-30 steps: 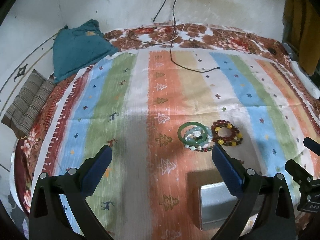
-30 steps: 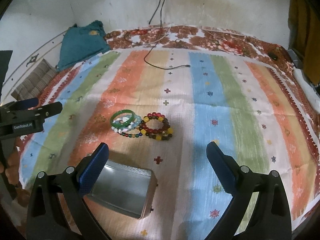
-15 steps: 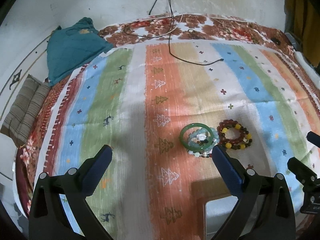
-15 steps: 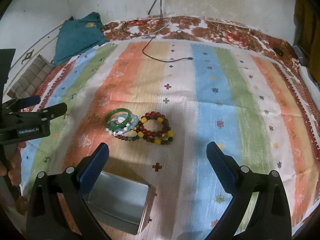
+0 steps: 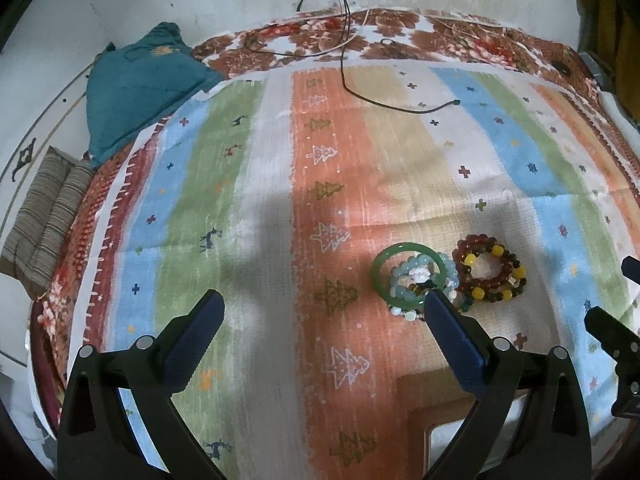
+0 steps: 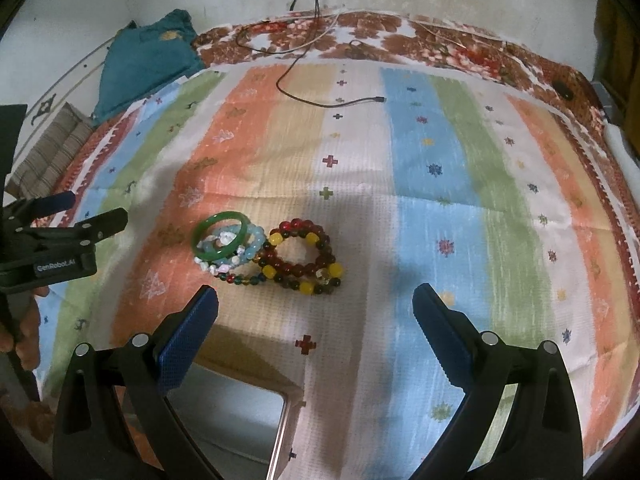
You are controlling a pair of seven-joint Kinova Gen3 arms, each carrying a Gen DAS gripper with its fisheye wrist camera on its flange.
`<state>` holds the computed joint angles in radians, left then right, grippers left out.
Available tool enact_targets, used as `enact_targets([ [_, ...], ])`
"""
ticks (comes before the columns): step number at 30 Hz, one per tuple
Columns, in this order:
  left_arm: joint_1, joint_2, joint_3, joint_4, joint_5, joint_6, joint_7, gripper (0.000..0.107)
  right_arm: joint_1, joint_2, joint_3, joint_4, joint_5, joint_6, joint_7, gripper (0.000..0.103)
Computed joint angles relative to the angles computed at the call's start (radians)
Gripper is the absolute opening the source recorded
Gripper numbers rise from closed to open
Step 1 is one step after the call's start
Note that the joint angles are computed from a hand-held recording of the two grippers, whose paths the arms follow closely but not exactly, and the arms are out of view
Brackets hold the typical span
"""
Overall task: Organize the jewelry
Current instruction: 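Grasp the green jade bangle with the left tool while the right tool grasps the yellow-black bead bracelet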
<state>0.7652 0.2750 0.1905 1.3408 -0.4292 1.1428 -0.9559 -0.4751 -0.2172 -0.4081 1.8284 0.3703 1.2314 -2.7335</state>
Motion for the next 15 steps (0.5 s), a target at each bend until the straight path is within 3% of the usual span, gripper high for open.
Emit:
enact_targets([
  [5, -0.045, 0.024, 0.004, -0.010, 0.081, -0.027, -0.041, 0.097, 0.005, 0.037, 0.037, 0.003, -0.022, -0.028, 0.044, 0.099],
  [15, -0.040, 0.119, -0.027, -0.063, 0.111, 0.004, -0.094, 0.097, 0.017, 0.074, 0.097, 0.027, -0.055, -0.070, 0.108, 0.099],
])
